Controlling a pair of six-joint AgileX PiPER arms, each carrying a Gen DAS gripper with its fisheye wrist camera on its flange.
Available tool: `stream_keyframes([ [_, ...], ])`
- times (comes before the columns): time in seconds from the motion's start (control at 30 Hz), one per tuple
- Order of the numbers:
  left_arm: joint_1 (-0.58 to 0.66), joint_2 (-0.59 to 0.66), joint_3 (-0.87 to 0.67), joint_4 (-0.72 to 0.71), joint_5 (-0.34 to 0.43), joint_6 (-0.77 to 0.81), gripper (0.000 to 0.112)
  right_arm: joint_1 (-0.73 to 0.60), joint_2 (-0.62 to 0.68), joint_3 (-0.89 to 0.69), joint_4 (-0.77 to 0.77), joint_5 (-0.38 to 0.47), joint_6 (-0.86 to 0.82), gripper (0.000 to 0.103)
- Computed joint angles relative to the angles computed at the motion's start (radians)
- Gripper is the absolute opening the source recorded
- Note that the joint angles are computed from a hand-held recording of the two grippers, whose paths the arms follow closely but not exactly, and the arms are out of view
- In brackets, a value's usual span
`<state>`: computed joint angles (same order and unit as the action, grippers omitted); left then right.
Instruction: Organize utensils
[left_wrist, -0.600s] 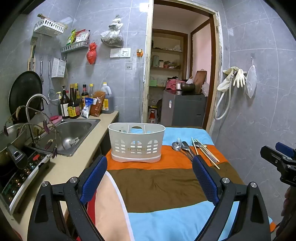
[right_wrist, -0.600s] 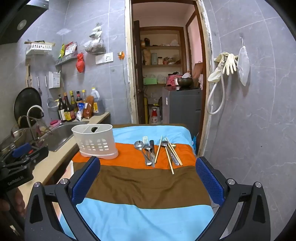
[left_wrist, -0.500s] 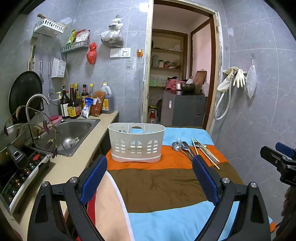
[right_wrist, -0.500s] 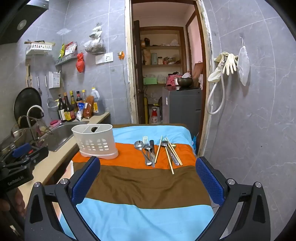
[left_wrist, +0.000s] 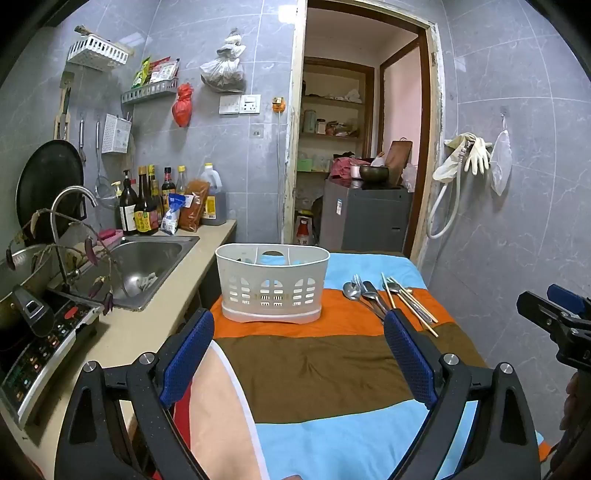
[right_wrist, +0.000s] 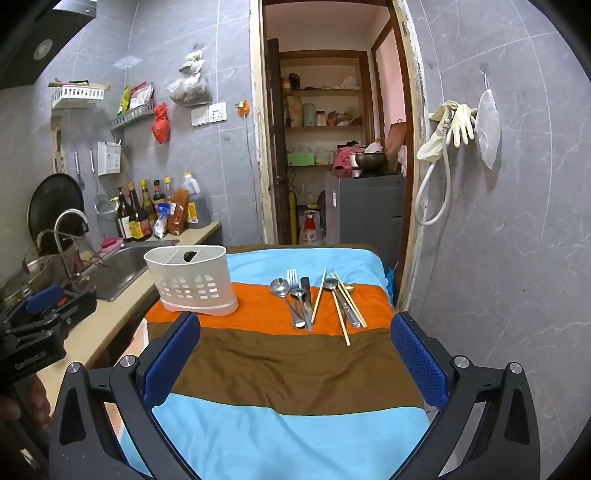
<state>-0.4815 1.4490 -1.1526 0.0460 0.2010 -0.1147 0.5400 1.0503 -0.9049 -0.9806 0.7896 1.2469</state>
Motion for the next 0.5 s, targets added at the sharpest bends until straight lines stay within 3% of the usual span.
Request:
stream_keyframes([
  [0.5, -0.005, 0.001, 0.009, -0.021, -0.011, 0.022, 0.090, -0.006, 0.005, -0.003, 0.007, -0.003, -0.007, 0.103],
])
